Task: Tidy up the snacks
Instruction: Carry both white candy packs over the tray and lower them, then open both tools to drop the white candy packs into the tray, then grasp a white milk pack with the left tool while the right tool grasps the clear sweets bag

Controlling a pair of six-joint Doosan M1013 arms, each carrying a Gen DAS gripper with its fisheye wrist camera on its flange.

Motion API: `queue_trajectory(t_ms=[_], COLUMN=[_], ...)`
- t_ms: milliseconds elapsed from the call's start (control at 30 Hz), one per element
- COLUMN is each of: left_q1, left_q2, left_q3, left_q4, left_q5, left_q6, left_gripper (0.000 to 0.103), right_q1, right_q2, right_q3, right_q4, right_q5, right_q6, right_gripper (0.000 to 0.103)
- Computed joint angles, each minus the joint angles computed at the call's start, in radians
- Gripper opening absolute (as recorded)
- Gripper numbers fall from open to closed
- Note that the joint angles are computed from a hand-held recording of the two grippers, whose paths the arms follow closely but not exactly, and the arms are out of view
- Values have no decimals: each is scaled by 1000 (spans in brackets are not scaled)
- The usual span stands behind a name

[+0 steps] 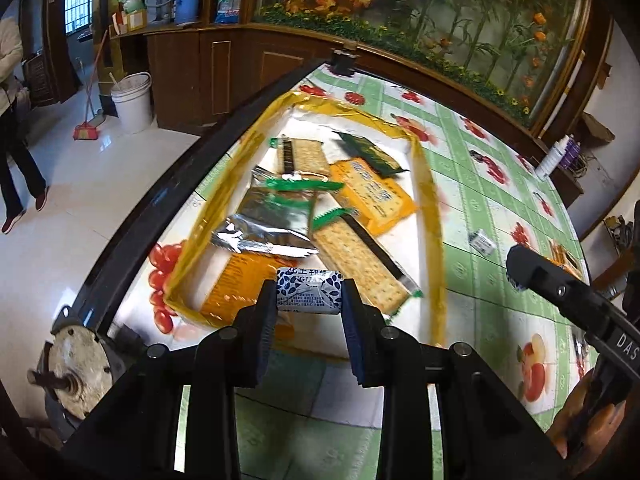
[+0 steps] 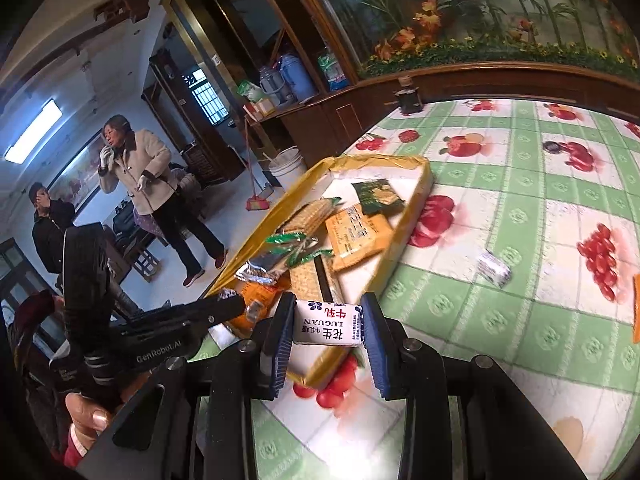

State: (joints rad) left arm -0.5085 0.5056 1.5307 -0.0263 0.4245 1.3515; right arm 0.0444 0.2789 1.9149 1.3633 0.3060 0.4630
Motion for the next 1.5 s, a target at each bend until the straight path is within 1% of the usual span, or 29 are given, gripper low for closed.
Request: queue_trajectory(t_ms=[33,133,200,267,400,433,467,500,533,567,600,633,700,733,800,900,933,1100,1267,1367,1500], left_q1=[1,-1,-6,-7,-6,-5,-3,0,2,5,6,5,0,-3,-7,-13,-16,-32,-53,-65,-80], left_q2=[8,32,45,57,72,76,78,77,77,75,73,71,65,62,56,45,40,19,-4,-11,-25], left_q3=[-14,-56,-74,-85,-97,-101,-103,-102,-100,-97,-95,-93,-86,-82,-74,-64,-59,-42,-20,-15,-3], left_q4=[0,10,58,65,89,98,94,86,78,63,53,55,86,96,97,95,95,91,108,107,110], left_q5=[13,47,63,75,96,106,112,110,106,100,100,102,95,88,78,68,64,52,34,35,21], left_q6=[9,28,-5,-3,-17,-32,-36,-35,-35,-23,-16,-20,-51,-61,-65,-72,-75,-64,-64,-47,-35], left_gripper=[29,29,29,29,30,37,49,54,58,58,58,59,59,59,59,59,59,59,59,59,59], right_q1=[3,17,26,36,46,49,49,45,43,41,37,32,17,11,-4,-24,-29,-62,-93,-117,-154], right_q2=[11,61,102,136,179,186,192,196,195,191,185,178,158,147,123,92,83,36,-9,-45,-104], right_q3=[-16,-85,-136,-176,-219,-226,-232,-233,-230,-223,-214,-205,-179,-166,-132,-89,-77,-2,62,112,191], right_q4=[-18,-151,-278,-391,-527,-570,-593,-584,-561,-539,-514,-469,-347,-308,-207,-126,-102,109,274,443,745], right_q5=[2,10,21,27,44,44,51,59,58,51,42,38,33,27,17,10,8,12,25,31,55], right_q6=[12,125,239,337,456,495,520,515,496,479,463,430,337,310,234,182,168,9,-112,-251,-500], right_gripper=[33,33,33,34,36,37,37,40,47,51,57,59,59,59,62,66,66,67,69,70,73])
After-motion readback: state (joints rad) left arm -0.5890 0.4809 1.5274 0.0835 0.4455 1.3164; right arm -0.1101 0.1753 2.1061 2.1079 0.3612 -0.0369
